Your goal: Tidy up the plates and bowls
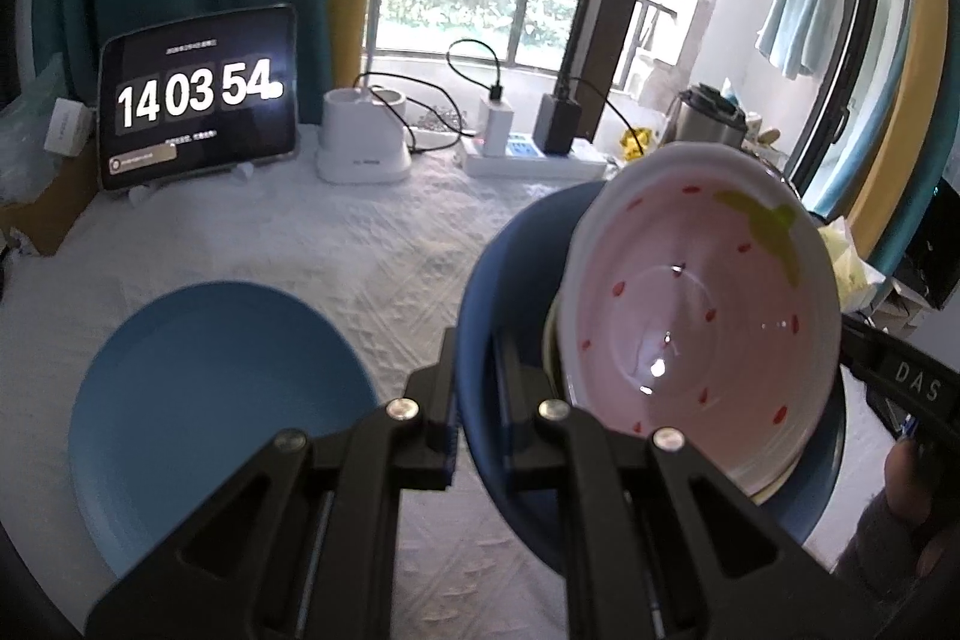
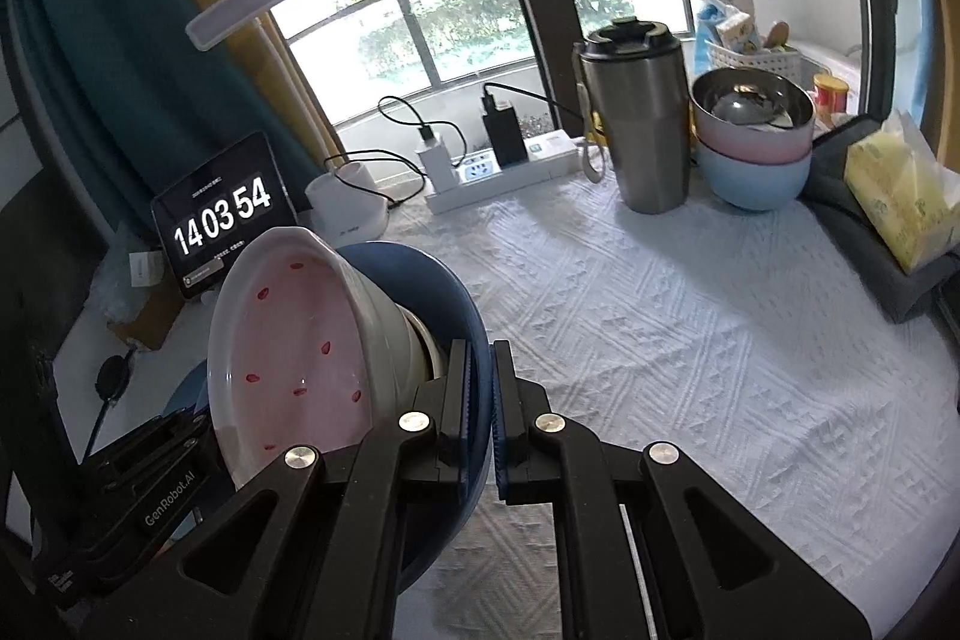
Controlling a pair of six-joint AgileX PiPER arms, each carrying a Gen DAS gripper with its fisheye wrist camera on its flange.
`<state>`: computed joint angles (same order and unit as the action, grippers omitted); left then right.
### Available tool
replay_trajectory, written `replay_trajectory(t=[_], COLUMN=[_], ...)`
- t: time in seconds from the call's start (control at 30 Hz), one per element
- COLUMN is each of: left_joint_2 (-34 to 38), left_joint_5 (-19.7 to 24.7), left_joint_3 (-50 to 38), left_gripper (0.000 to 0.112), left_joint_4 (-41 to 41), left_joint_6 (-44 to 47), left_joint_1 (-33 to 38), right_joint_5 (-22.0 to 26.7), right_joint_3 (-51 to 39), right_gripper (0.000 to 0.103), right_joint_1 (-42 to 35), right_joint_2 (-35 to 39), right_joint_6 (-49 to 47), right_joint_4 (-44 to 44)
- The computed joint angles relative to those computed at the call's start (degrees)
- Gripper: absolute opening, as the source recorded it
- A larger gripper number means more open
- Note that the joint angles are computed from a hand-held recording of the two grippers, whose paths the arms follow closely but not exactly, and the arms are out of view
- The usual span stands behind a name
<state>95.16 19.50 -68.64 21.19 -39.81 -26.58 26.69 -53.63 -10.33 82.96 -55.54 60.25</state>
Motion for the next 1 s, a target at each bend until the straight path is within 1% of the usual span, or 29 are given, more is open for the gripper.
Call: replay_trajectory(t=[0.53, 0.83, 1.0], left_joint_2=[-6.34, -8.91, -9.54], left_joint_5=[-2.62, -3.34, -3.33], left_joint_3=[6.62, 9.40, 10.19], left_gripper=[0.008, 0.007, 0.007], left_joint_4=[-9.75, -19.73, -27.36], left_joint_6=[10.50, 21.32, 29.42], left_joint_1=[7.88, 13.63, 16.77], right_joint_5=[-4.62, -7.02, -7.61], right_joint_3=[-2.26, -4.48, -6.33], right_gripper=[0.008, 0.008, 0.008], right_joint_1=[11.39, 18.72, 22.22], right_joint_2=[-0.81, 0.60, 1.88], right_joint_6=[15.51, 27.02, 35.50], right_joint_4=[-12.58, -22.86, -30.37])
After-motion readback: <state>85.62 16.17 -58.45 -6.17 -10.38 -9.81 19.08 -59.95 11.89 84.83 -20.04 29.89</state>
